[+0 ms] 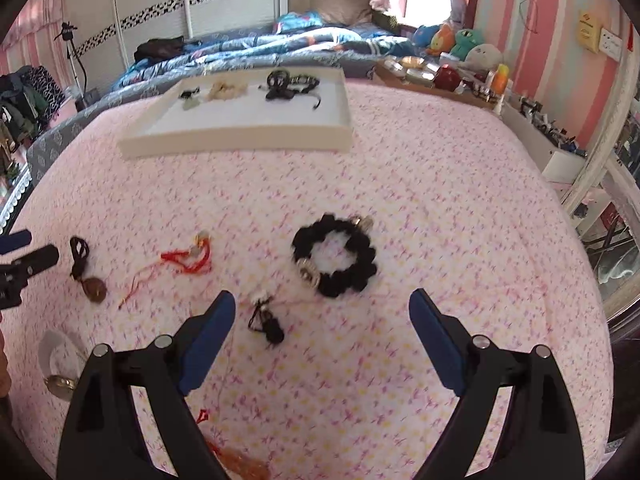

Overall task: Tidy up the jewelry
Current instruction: 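Move the left tool to the brown-stone pendant while the right tool approaches the small black charm, then close the left tool on the brown-stone pendant cord while the right tool grasps the small black charm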

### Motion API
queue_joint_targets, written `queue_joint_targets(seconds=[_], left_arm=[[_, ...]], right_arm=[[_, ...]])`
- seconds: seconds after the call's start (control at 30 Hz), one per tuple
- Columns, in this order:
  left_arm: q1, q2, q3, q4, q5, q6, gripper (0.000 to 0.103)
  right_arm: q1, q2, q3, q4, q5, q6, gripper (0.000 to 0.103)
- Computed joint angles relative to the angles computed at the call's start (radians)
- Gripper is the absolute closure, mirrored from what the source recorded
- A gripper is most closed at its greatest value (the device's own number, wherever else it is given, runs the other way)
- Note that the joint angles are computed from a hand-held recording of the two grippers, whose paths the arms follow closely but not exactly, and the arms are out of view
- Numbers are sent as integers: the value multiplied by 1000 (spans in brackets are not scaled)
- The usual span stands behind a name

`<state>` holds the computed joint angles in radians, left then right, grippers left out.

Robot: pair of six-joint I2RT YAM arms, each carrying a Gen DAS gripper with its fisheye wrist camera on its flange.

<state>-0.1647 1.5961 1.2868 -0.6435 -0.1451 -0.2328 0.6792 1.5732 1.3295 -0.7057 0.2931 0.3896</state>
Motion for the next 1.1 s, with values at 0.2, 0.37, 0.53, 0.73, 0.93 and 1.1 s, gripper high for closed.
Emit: queue_joint_targets(seconds=[0.2, 0.37, 0.53, 0.73, 0.93, 1.1], left_arm=[[8, 18, 2, 4, 13, 3, 10], [9, 45, 7, 7, 30, 4, 18], [9, 65, 12, 10, 47, 5, 28], [13, 77, 11, 15, 60, 4, 42], [17, 78, 7, 23, 94, 11, 57], [19, 76, 3, 29, 116, 15, 67]], right_arm=[[-1, 16, -13, 8, -10, 6, 14], [3, 17, -20, 12, -12, 8, 15], [10, 36, -28, 17, -22, -1, 23], [-6, 69, -24, 13, -68, 7, 42], [-5, 75, -20, 18, -85, -2, 55], [6, 74, -19, 20, -93, -2, 66]])
